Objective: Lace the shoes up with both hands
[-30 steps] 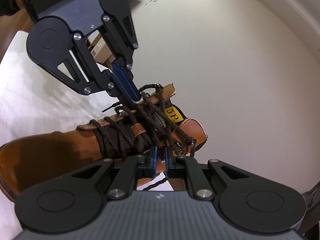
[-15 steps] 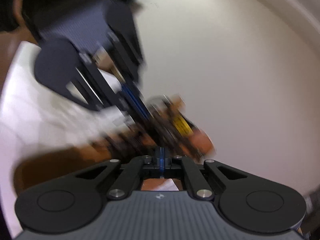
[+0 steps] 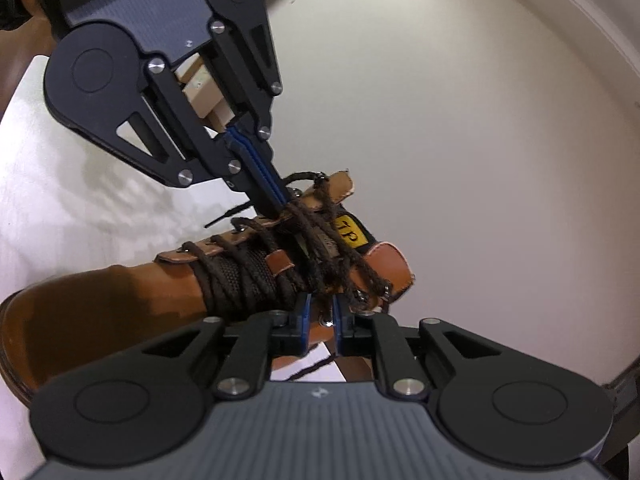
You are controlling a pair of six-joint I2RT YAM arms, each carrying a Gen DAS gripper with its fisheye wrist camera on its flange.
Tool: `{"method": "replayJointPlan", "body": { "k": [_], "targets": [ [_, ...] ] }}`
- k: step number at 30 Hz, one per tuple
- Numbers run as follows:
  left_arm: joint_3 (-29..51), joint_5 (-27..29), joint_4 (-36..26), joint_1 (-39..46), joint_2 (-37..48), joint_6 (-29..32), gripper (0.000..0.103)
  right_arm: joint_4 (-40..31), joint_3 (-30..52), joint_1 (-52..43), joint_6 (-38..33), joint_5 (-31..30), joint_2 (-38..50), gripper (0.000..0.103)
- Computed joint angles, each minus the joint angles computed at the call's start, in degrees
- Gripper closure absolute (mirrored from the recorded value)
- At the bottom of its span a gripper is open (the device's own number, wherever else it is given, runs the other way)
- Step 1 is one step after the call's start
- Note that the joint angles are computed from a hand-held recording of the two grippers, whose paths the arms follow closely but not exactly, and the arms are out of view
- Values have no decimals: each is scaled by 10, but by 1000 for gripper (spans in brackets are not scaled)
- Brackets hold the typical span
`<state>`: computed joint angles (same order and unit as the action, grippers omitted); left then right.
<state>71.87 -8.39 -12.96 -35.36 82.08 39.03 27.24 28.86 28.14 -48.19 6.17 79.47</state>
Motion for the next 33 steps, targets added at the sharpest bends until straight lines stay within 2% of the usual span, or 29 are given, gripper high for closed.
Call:
{"method": "replayJointPlan", "body": {
  "k": [3,5,7,9,12,14,19,23,27,30,33],
  "targets": [
    [-2,-4,0,-3,-1,2,101,-38,12,-19,14,-27,-15,93],
    [-1,-5,3,-1,0,1,101,-65,-2,-23,12,-27,-55,101],
    [-2,-9,4,1,-2,-1,101,-64,8,-25,16,-25,-43,102],
    [-6,-13,7,1,-6,-3,101,-106,11,-23,32,-15,-73,102],
    [-7,3,2,0,-8,-12,101,-130,-18,5,36,-25,-140,102],
    [-6,3,1,-4,-6,-9,101,-136,-26,28,32,-11,-154,102],
    [-11,2,-1,-7,-12,-13,101,-132,-34,16,38,-11,-170,101],
    [-11,35,-2,-7,-25,-40,103,-143,-46,14,27,-8,-191,100],
    [-8,6,-1,-24,-23,-6,103,-135,-53,13,19,-3,-192,97],
    [-15,-19,15,-18,-28,7,98,-122,-67,2,25,-7,-214,91],
    [-16,-49,28,-13,-16,53,95,-67,-56,-8,20,1,-155,91]
  ]
}}
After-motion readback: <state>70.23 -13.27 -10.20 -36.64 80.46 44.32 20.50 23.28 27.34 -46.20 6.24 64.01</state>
